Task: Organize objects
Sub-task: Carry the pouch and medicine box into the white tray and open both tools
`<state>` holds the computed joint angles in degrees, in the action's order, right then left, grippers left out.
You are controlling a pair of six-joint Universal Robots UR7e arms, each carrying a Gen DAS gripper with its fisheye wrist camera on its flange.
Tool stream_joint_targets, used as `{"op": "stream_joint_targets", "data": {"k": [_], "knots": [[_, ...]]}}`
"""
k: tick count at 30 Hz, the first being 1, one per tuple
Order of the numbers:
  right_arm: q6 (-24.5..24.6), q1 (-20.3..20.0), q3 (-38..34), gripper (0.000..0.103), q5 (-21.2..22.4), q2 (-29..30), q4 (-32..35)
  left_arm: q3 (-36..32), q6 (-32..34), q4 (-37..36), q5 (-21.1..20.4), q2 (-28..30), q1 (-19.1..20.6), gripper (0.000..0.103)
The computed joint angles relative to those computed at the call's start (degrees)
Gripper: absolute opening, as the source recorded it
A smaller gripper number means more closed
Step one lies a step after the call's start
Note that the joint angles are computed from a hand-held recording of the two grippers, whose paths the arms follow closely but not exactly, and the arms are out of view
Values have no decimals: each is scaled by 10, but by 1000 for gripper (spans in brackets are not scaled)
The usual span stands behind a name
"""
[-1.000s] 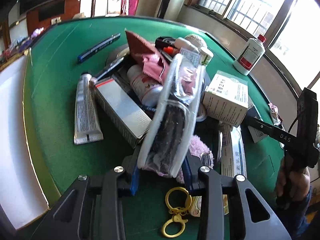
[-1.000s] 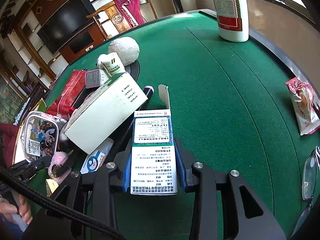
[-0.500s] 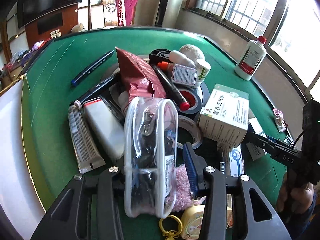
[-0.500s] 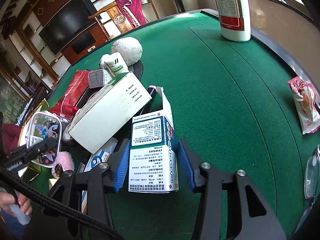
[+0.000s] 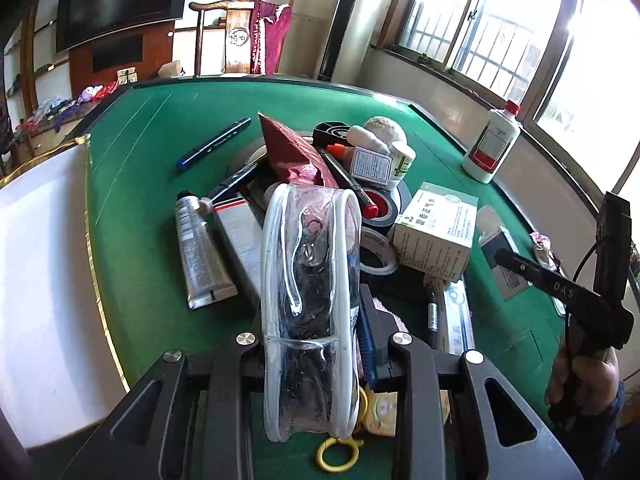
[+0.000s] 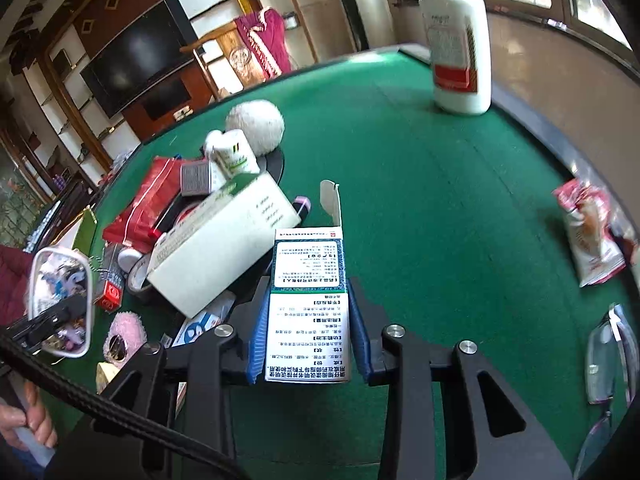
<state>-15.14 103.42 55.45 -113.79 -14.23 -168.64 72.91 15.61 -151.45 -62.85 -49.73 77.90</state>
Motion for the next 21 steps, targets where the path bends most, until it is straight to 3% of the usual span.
{"op": "stream_joint_targets", "data": {"k": [5,11,17,21], "knots": [[4,-3,27,32,29,-14,-53,30,-1,-22,-14,-22,0,26],[-10,1,75,32,107,-35,-106,57,4,-61,-13,-44,1,26],[-24,29,56,32,133,-21,-34,83,5,-106,-7,-71,12,26],[-46,58,-3,33,137,11,39,91,-3,-118,-17,-95,30,26]]}}
